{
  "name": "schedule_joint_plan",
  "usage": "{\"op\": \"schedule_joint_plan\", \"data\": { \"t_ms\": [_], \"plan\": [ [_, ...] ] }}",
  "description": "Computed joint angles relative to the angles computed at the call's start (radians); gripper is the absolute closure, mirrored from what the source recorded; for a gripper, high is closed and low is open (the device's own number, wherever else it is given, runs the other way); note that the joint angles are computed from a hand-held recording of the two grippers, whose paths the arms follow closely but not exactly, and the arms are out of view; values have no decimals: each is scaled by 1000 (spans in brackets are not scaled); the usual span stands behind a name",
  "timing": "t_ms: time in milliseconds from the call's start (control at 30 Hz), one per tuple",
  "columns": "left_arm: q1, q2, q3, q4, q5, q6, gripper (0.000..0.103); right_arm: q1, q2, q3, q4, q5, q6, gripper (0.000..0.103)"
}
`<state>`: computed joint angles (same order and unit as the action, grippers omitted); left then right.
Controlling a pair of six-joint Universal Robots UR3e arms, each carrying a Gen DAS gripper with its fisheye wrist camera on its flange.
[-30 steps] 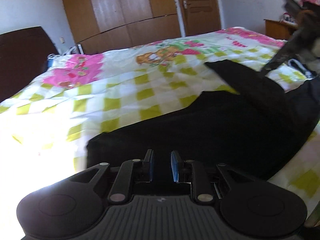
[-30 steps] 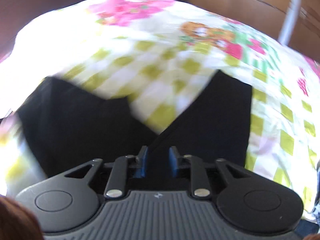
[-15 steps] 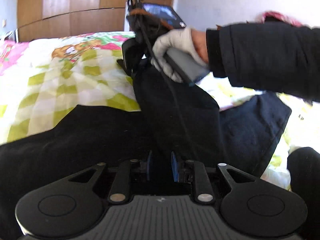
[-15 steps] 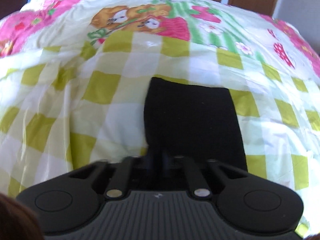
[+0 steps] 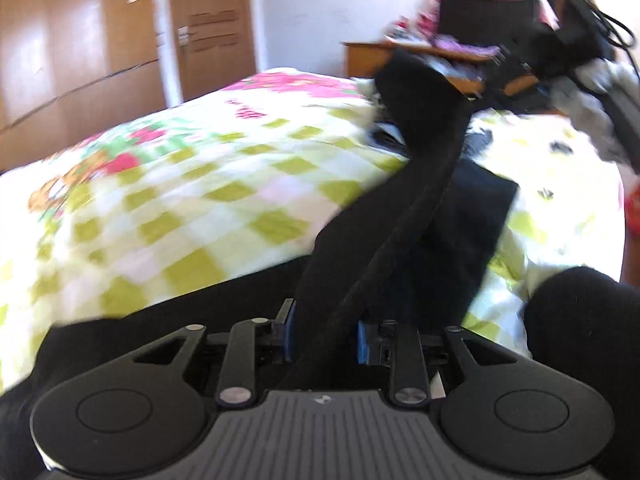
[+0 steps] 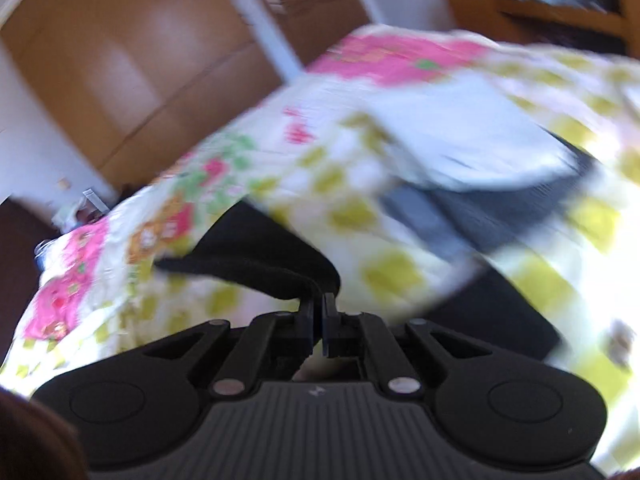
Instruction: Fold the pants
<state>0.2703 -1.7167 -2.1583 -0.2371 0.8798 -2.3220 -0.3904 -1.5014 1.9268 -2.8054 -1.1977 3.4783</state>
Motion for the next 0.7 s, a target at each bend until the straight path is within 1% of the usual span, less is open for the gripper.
{"op": "schedule_joint_plan", "data": {
  "t_ms": [33, 67, 100, 167, 200, 233, 267, 367, 400, 467, 500, 533, 567, 600, 700],
  "plan": [
    [-36, -23, 15, 6, 25, 3, 61, -51, -43, 96, -12, 18, -8, 100],
    [-70, -46, 31, 6, 50, 6, 61, -106, -65, 183, -33, 58, -12, 100],
    [-108, -65, 46, 10, 83, 2, 61, -141, -62, 243, -62, 79, -11, 100],
    [-160, -93, 69, 15, 143, 13, 61, -175, -17, 310, -140, 106, -12, 99],
    [-185, -102, 75, 19, 171, 8, 60, -188, 0, 343, -189, 121, -8, 97],
    [-201, -108, 83, 9, 187, 2, 61, -190, 20, 361, -243, 122, -2, 91],
    [-215, -110, 87, 6, 199, -4, 60, -197, 38, 371, -287, 131, 4, 90],
    [-252, -127, 102, 17, 232, -8, 60, -279, 53, 416, -348, 238, 12, 89],
    [-259, -133, 111, 15, 237, -10, 60, -285, 60, 408, -346, 239, 7, 86],
    [-270, -147, 131, 9, 241, -17, 60, -285, 87, 379, -353, 214, 14, 85],
    [-277, -157, 141, 13, 245, -24, 60, -286, 108, 365, -363, 202, 16, 88],
    [-282, -165, 149, 18, 248, -32, 60, -279, 126, 340, -356, 181, 24, 98],
    [-285, -170, 156, 19, 249, -39, 60, -280, 139, 311, -332, 189, 25, 98],
    [-286, -169, 158, 21, 250, -46, 60, -287, 142, 300, -337, 222, 24, 98],
    [-281, -153, 145, 25, 241, -49, 60, -316, 108, 327, -460, 317, 26, 99]
  ]
}}
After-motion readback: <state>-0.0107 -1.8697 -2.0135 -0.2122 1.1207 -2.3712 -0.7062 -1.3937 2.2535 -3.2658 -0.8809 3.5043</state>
